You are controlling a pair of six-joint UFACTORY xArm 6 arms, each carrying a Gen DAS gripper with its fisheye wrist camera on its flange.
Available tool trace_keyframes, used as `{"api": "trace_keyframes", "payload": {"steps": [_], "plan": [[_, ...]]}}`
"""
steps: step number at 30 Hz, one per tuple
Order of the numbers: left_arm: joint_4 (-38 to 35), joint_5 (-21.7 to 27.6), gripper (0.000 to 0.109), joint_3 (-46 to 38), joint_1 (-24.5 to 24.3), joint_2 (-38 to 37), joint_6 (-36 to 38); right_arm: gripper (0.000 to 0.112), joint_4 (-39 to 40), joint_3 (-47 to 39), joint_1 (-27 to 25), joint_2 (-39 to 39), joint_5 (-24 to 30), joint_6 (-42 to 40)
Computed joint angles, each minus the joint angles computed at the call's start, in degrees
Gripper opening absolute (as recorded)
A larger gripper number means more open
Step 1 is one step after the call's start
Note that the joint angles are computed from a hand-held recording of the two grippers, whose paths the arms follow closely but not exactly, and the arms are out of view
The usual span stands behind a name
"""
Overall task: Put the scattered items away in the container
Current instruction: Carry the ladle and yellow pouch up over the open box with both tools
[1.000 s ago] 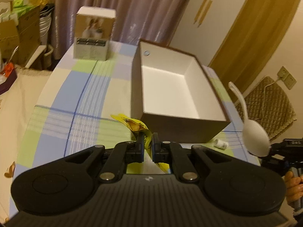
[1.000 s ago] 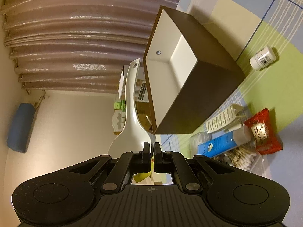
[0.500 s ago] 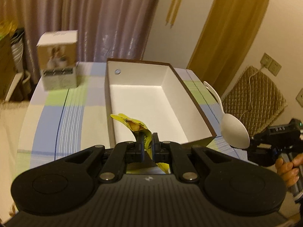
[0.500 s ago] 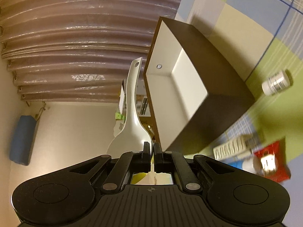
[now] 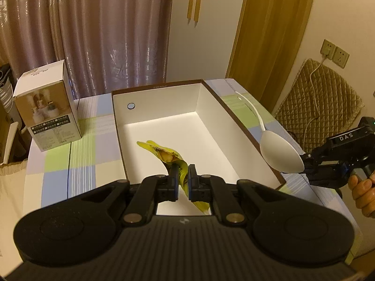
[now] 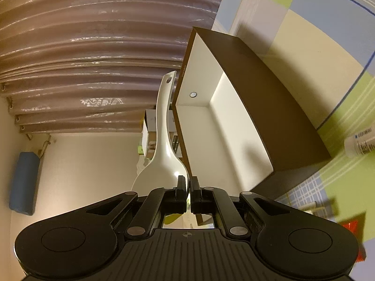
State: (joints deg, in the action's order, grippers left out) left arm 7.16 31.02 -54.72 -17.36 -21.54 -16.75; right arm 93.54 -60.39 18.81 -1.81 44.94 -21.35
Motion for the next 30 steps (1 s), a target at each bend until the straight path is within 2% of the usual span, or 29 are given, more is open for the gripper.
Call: {"api": "trace_keyframes", "payload": {"steps": [12,20,25,30], "plan": [[-3.8,0.4,0.004,-8.1,2.5,10.3,8.1,0.005,-8.9,-11.5,0.9,9.1,-1.0,6.0],[-5.9,2.1,0.005,-16.0,3.7,18.6,13.7,0.005,-17.0,-20.4,2.2,15.9,-2.7,13.2],[-6.3,5.0,0.005,-22.0,4.4,24.6,16.5,0.005,-29.0,-26.4,3.7,20.0,-5.6,21.0],[-8.0,7.9,0.005,-26.9,4.8,29.9,18.7,0.005,-51.2,-33.4,5.6,24.2,-6.8,32.9]]}}
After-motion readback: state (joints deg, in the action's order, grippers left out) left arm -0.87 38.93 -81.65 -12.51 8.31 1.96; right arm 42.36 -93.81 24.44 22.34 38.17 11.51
